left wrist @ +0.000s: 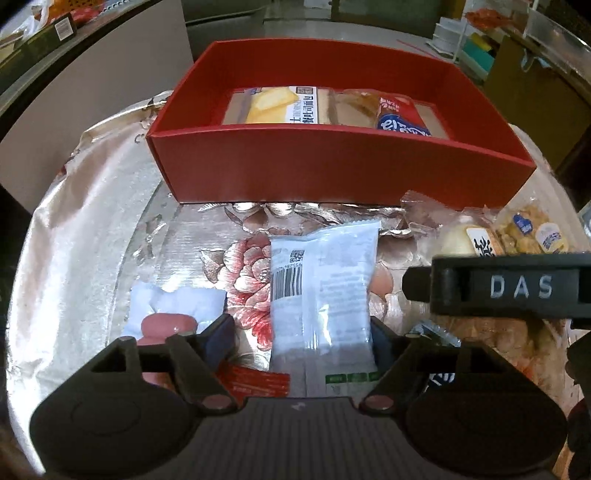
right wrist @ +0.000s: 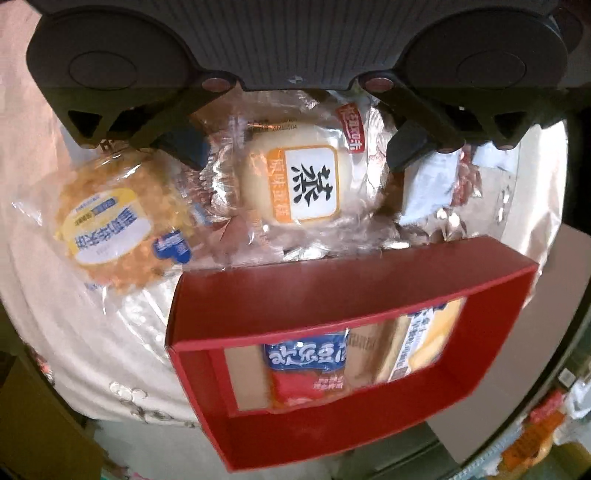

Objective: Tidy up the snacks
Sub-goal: 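Grasp the white wafer pack with the left gripper while the right grasps the white bun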

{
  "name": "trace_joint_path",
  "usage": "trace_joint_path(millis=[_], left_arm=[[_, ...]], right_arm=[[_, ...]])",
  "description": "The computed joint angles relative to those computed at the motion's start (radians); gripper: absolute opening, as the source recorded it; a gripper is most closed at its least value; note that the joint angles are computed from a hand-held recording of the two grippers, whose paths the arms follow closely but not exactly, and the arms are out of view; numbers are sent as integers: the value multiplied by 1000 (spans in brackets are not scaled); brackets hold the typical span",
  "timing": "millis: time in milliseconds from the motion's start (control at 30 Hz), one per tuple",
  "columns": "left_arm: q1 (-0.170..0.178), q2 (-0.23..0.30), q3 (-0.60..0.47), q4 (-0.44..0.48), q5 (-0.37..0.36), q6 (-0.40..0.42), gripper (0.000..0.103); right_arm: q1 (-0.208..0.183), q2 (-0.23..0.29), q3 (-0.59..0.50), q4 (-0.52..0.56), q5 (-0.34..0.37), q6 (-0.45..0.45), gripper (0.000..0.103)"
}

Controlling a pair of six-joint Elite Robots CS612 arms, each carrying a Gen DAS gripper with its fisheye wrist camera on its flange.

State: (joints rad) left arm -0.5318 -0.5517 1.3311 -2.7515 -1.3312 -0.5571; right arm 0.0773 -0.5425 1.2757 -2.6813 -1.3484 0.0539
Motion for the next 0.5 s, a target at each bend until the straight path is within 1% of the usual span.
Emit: trace_joint_path(millis=[133,267,333,400,433,500], left_arm=[[8,-3,7,-15,-18,-11,70],[9,-8,22,-34,-16,-8,69],[8,-11,29,-38,-6,-14,62],[9,-16,34,-35,2,-19,49],[12,-18,38,-40,-5,-29,49],[20,-20,44,-57,-30,-49,48]], right_arm=[[4,-5,20,-21,-11,-74,103],[-8,-8,38,-59,34,-62,103],[-14,-8,34,-44,55,-59,103],[-19,-7,31,-44,72,-40,103],[-20,-8,31,-46,72,-35,102],[-16,-12,30,-38,42,-58,94]])
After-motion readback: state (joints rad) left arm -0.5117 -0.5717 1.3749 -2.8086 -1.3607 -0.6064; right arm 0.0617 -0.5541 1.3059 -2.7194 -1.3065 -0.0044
